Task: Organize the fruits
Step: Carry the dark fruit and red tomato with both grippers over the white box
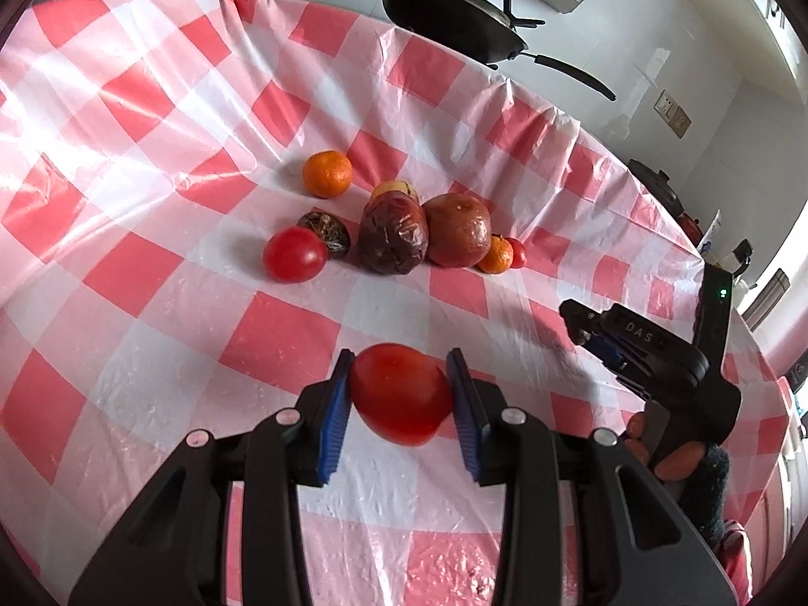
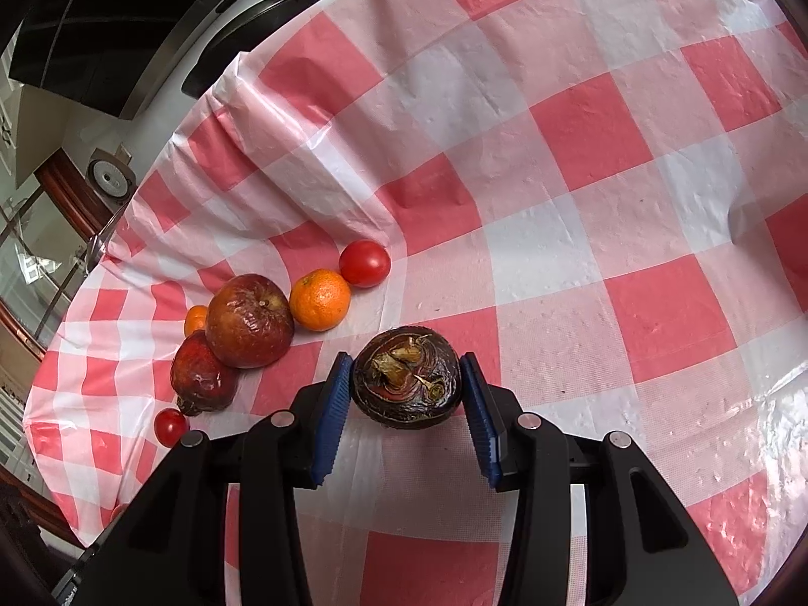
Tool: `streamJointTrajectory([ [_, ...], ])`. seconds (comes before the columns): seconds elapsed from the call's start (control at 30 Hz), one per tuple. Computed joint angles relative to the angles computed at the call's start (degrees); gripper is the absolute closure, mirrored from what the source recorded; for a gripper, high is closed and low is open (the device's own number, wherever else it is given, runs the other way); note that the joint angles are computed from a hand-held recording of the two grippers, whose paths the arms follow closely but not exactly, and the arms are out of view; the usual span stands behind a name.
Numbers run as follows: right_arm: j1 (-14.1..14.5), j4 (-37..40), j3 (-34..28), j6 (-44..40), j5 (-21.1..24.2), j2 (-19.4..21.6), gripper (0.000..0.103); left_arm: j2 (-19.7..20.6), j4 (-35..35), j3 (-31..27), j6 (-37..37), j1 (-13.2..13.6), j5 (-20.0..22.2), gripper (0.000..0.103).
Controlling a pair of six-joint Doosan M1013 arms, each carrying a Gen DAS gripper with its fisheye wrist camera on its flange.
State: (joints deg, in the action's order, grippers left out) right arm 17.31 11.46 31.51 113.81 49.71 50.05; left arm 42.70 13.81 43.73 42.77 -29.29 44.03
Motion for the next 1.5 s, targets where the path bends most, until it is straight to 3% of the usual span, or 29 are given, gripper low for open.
streamJointTrajectory([
  [0.2,0.06,-1.91,4.42,2.91,-4.67,-2.29,0.06,-1.08,5.93,1.98,-4.35,-0.71,-0.8,0.066],
  [0.4,1.67,1.43,15.27,1.41,-8.18,-8.72,0.06,-8.73,20.36,14.66,-18.46,-2.37,-6.42,0.066],
  [0.53,3.5,6.68,22.95,-3.68,-11.77,-13.87,0.06,-13.9,26.53,22.99,-26.09,-3.27,-8.26,0.066],
  [0.63,5.55,8.17,26.82,-8.78,-12.63,-17.05,0.06,-17.29,27.87,27.94,-27.77,-3.71,-9.32,0.066],
  [0.87,9.64,11.54,30.71,-18.44,-11.78,-20.17,0.06,-24.37,36.29,37.26,-35.3,-4.47,-7.26,0.066],
  [1.07,13.1,13.14,30.75,-26.5,-9.42,-20.45,0.06,-29.25,39.98,44.04,-41.43,-4.11,-4.22,0.065],
  [1.5,20.56,22.17,31.94,-52.7,-3.96,-20.86,0.06,-38.04,46.44,56.59,-52.03,-3.95,3.41,0.065],
])
